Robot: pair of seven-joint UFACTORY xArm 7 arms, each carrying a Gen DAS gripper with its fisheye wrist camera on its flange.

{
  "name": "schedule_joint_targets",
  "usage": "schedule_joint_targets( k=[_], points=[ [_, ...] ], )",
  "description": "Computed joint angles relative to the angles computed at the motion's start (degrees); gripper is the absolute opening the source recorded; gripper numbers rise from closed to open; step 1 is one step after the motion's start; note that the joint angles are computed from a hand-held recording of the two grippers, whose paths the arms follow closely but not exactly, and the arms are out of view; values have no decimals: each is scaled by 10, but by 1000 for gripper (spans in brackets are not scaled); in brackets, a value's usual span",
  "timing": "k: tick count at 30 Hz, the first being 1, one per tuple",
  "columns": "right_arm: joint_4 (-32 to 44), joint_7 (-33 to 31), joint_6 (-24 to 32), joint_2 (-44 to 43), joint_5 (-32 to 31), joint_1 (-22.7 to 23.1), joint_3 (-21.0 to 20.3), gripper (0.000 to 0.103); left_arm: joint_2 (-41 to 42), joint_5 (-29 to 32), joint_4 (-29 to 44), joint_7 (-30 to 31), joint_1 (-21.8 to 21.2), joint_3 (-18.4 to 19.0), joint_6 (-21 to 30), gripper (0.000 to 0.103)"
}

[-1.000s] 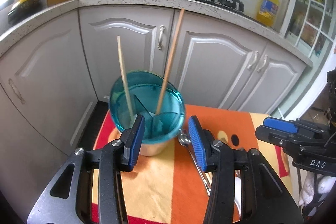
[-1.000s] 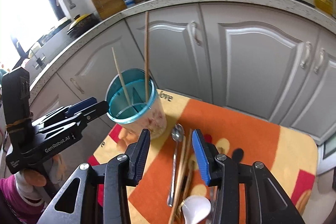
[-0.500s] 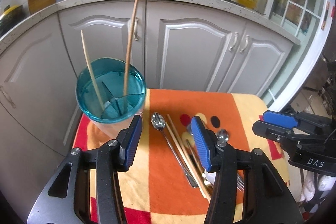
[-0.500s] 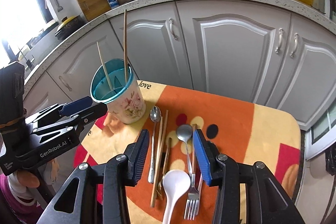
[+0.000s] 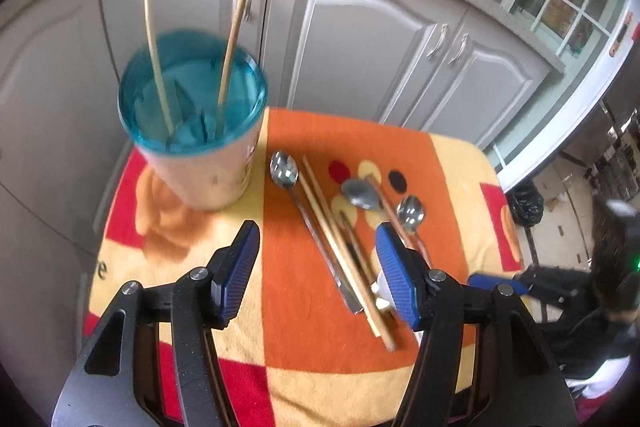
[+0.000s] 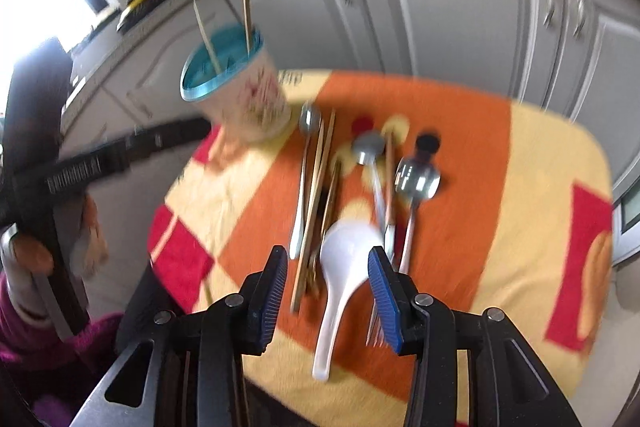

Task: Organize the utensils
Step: 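Move the left tool back over the remaining utensils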

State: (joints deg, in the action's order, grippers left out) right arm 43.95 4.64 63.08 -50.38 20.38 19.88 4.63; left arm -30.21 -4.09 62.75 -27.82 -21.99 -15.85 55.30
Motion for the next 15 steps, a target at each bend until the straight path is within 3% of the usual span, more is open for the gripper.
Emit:
schedule_joint_targets(
  k=[10, 15],
  points=[
    [-68, 5, 13, 2, 48, 18, -12, 32, -11, -14, -36, -8, 1, 9, 19, 60],
    [-75, 4, -18, 24, 73, 14, -23, 32, 3, -12, -39, -13, 4, 8, 17, 60]
  ],
)
